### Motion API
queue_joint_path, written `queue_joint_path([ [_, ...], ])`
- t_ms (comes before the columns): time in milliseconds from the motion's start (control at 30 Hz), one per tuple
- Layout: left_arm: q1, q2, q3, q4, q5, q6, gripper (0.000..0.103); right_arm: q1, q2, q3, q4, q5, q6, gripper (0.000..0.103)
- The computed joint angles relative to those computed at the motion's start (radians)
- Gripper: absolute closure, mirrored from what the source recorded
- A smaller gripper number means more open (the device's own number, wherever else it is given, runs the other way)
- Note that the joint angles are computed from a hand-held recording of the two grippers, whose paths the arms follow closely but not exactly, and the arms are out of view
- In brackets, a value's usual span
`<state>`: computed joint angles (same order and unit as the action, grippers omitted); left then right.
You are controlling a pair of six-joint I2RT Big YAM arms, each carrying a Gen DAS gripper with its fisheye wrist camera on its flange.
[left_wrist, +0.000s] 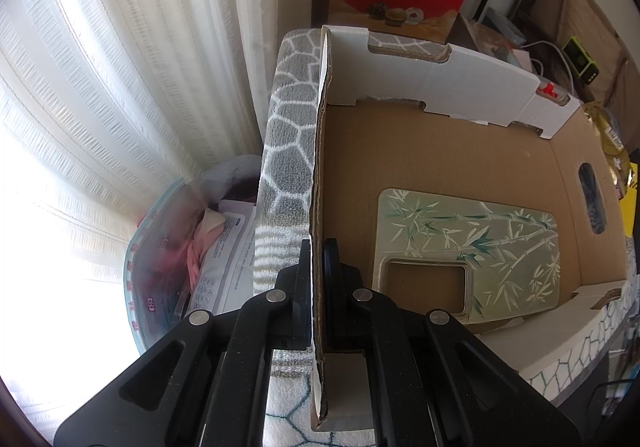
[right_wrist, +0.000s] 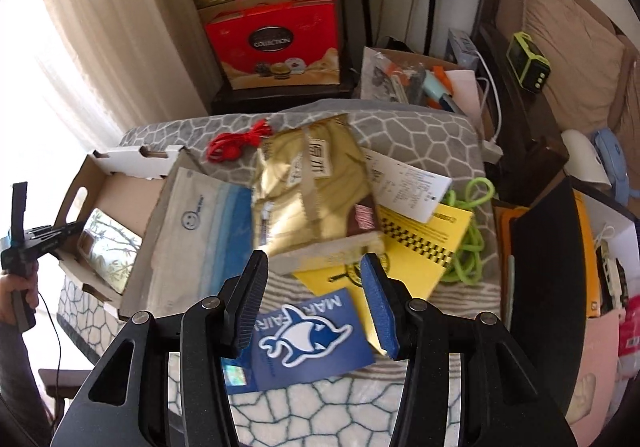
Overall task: Organize objects
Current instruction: 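Move the right tool back over the table toward the blue card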
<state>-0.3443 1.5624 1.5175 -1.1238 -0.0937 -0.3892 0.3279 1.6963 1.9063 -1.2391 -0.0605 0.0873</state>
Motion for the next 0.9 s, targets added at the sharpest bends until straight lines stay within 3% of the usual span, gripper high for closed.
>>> queue_joint_path([
  [300, 0.006, 0.002, -0.001, 0.003, 0.003, -0.001, 0.099, -0.052, -0.071, -0.153, 0.036, -0.064, 0.030, 0.054],
  [600, 0.004, 0.007, 0.009, -0.008, -0.002, 0.001, 0.099, -0.126, -0.122, -0.296, 0.088, -0.215, 0.121, 0.054],
  [767, 0.003, 0.009, 0.011, -0.008, -0.003, -0.002, 0.099, -0.164, -0.114, -0.332, 0.128, -0.365, 0.182, 0.057],
  [900, 0.000, 0.014, 0.019, -0.015, -0.007, -0.007, 0.099, -0.180, -0.116, -0.361, 0.172, -0.440, 0.240, 0.061],
])
